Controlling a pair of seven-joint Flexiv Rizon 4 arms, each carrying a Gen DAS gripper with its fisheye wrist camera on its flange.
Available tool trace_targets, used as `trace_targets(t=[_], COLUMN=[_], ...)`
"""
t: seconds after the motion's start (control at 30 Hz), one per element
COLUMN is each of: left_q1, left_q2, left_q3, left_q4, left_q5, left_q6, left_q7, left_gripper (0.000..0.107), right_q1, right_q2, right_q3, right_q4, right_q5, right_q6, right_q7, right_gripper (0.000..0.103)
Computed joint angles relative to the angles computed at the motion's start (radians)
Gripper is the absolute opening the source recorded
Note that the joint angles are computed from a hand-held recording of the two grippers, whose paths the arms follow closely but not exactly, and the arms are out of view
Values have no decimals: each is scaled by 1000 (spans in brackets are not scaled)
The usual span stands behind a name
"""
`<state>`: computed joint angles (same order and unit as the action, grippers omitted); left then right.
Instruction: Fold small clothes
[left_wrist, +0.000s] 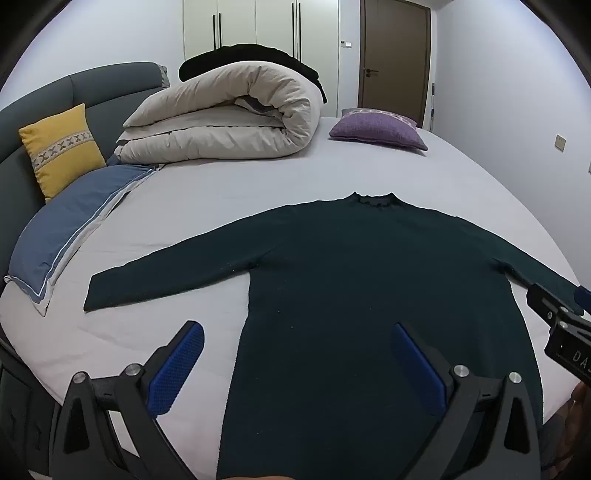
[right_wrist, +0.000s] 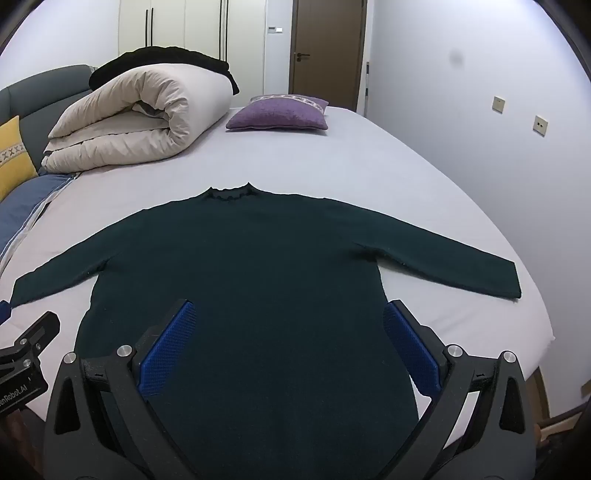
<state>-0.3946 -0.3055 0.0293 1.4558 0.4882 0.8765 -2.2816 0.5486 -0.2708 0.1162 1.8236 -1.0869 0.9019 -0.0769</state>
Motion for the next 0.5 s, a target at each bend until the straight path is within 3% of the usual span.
trace_targets(t=[0.17, 0.5], left_q1=[-10, 18], left_q2=[24, 24], left_q3=[21, -5], left_q4=[34, 21], left_q5=[16, 9], left_q6=[32, 12], left_q7=[-20, 8], left_gripper=[103, 103], right_q1=[-3, 3], right_q2=[6, 5], right_q3=[-1, 11], right_q4=[7, 9], right_q5=[-17, 0], right_q6=[9, -11], right_q7=[15, -4], right_gripper=[103, 103])
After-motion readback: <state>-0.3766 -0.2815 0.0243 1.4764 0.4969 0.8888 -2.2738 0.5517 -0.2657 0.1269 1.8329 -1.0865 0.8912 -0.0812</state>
